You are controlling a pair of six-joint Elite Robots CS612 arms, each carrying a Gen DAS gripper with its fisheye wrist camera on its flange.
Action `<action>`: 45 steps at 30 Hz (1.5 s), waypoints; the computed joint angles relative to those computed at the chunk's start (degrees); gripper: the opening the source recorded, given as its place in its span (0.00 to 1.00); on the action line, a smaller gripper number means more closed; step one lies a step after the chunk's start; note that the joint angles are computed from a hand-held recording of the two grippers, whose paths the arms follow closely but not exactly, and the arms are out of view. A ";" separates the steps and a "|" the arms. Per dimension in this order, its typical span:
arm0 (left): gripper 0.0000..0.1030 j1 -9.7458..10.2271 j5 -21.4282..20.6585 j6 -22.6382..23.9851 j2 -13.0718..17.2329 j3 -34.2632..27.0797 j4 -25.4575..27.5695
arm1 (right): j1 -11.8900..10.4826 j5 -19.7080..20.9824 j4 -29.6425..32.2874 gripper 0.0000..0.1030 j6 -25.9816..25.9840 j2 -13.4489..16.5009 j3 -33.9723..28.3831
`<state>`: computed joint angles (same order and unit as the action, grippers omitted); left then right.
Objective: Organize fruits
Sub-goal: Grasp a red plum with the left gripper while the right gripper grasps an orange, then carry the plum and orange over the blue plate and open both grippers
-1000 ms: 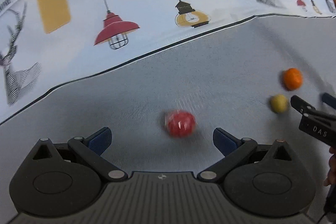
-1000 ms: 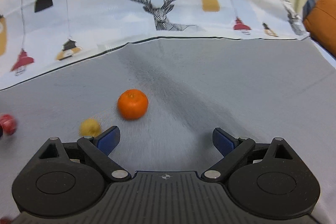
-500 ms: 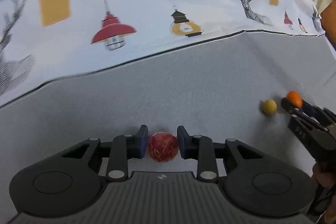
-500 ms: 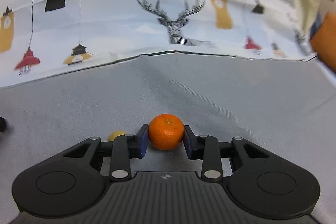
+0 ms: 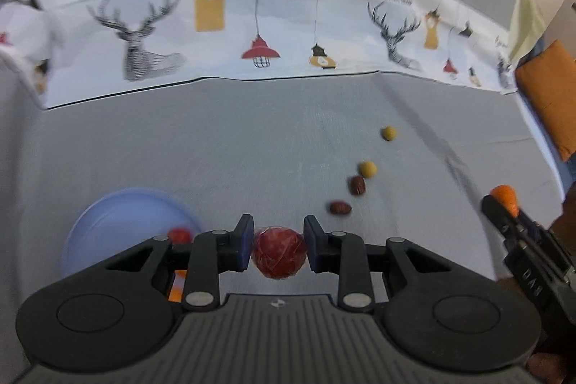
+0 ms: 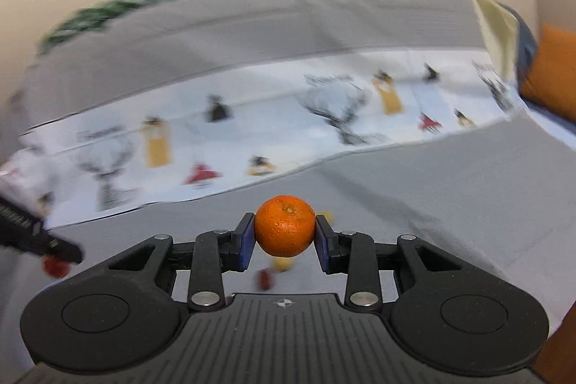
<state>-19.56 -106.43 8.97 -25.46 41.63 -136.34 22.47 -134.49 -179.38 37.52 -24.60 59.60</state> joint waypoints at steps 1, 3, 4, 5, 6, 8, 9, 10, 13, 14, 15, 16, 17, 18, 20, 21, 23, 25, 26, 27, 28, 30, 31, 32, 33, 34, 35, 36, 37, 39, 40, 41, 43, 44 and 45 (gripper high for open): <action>0.32 0.55 -0.51 -0.12 -2.33 4.09 -2.34 | 0.77 0.34 -0.25 0.35 -0.20 -0.59 0.45; 0.32 1.35 -0.73 0.10 -5.58 9.93 -6.50 | 2.23 1.72 -1.01 0.35 -0.17 -1.87 1.61; 0.32 1.70 -0.33 0.51 -7.30 13.09 -8.91 | 2.86 2.14 -1.26 0.35 -0.12 -2.40 2.04; 0.32 2.01 -0.10 1.17 -8.57 15.33 -10.23 | 3.53 2.58 -2.23 0.35 -0.48 -2.84 2.43; 0.32 2.24 0.48 1.55 -9.90 17.62 -11.33 | 4.16 2.83 -3.32 0.35 -1.20 -3.02 2.57; 0.32 2.97 -0.92 1.89 -11.68 20.89 -13.22 | 5.56 2.72 -4.30 0.35 -3.06 -3.30 2.68; 0.32 3.36 -1.56 1.40 -12.48 22.54 -14.84 | 6.12 2.91 -3.89 0.35 -3.64 -3.45 2.62; 0.32 3.67 -1.79 0.91 -13.44 24.46 -16.75 | 6.63 3.49 -3.07 0.35 -3.76 -3.69 2.63; 0.32 4.55 -2.69 0.43 -15.56 28.14 -19.25 | 7.92 5.39 -3.34 0.35 -5.37 -3.88 2.42; 0.32 4.79 -2.82 0.49 -16.09 29.06 -20.03 | 8.47 5.02 -3.56 0.35 -6.35 -3.63 1.92; 0.32 5.00 -2.59 0.63 -16.70 30.22 -21.29 | 8.92 4.98 -4.01 0.35 -7.33 -3.44 1.60; 0.32 5.16 -2.41 0.83 -17.12 31.05 -22.30 | 9.30 5.01 -4.29 0.35 -8.13 -3.29 1.32; 0.32 5.35 -2.12 0.88 -17.76 32.32 -23.69 | 9.70 5.02 -4.47 0.35 -8.82 -3.16 1.05; 0.32 5.54 -2.06 0.82 -18.22 33.27 -24.68 | 9.99 5.27 -4.62 0.35 -9.43 -3.10 0.88; 0.32 5.94 -2.15 0.64 -19.00 34.77 -25.73 | 10.45 5.78 -5.06 0.35 -11.02 -3.02 0.61; 0.32 6.12 -2.17 0.39 -19.35 35.44 -26.05 | 10.60 5.84 -5.21 0.35 -11.80 -2.90 0.31; 0.32 6.47 -2.38 0.12 -19.91 36.49 -26.55 | 10.85 5.96 -5.63 0.35 -13.15 -2.75 -0.15; 0.32 6.84 -2.49 -0.20 -20.34 37.37 -27.16 | 11.00 5.91 -5.88 0.35 -14.24 -2.59 -0.63; 0.32 6.96 -2.50 -0.25 -20.43 37.54 -27.27 | 11.03 6.00 -5.77 0.35 -14.46 -2.54 -0.83; 0.32 7.06 -2.43 -0.38 -20.46 37.59 -27.35 | 11.05 6.07 -5.63 0.35 -14.54 -2.51 -0.94; 0.32 7.14 -2.29 -0.56 -20.48 37.61 -27.37 | 11.05 6.15 -5.47 0.35 -14.55 -2.52 -0.97; 0.32 7.33 -2.27 -0.77 -20.42 37.49 -27.41 | 11.06 6.32 -5.06 0.35 -14.45 -2.57 -1.01; 0.32 7.38 -2.10 -0.95 -20.35 37.40 -27.47 | 11.09 6.35 -4.85 0.35 -14.43 -2.50 -1.18; 0.32 7.46 -1.99 -1.03 -20.31 37.36 -27.51 | 11.09 6.44 -4.64 0.35 -14.45 -2.46 -1.32; 0.32 7.52 -1.85 -1.03 -20.27 37.29 -27.51 | 11.06 6.55 -4.47 0.35 -14.49 -2.43 -1.41; 0.32 7.55 -1.64 -1.17 -20.14 37.07 -27.49 | 11.04 6.85 -4.24 0.35 -14.73 -2.42 -1.50; 0.32 7.61 -1.40 -1.40 -20.05 36.97 -27.65 | 11.03 7.01 -4.07 0.35 -14.90 -2.30 -1.76; 0.32 7.66 -1.14 -1.56 -19.96 36.86 -27.74 | 10.98 7.22 -3.91 0.35 -15.03 -2.25 -1.90; 0.32 7.74 -0.87 -1.71 -19.83 36.71 -27.74 | 10.96 7.36 -3.67 0.35 -15.12 -2.15 -2.10; 0.32 7.85 -0.43 -1.97 -19.49 36.21 -27.32 | 10.75 8.19 -2.73 0.35 -15.18 -1.98 -2.62; 0.32 7.93 -0.01 -2.15 -19.22 35.74 -26.73 | 10.67 8.65 -2.16 0.35 -15.11 -1.87 -2.94; 0.32 8.02 0.26 -2.30 -18.97 35.33 -26.32 | 10.53 9.14 -1.47 0.35 -15.01 -1.73 -3.30; 0.32 8.16 1.40 -2.65 -18.37 34.31 -25.14 | 10.23 10.01 0.05 0.35 -14.51 -1.32 -4.22; 0.32 8.27 1.75 -2.86 -18.04 33.72 -24.44 | 10.09 10.52 0.80 0.35 -14.28 -1.09 -4.69; 0.32 8.42 2.08 -3.12 -17.68 33.07 -23.75 | 9.91 11.03 1.67 0.35 -14.06 -0.80 -5.33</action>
<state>-11.14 -104.35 5.85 -43.14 74.70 -160.09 32.39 -123.47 -177.71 23.46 -25.39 54.27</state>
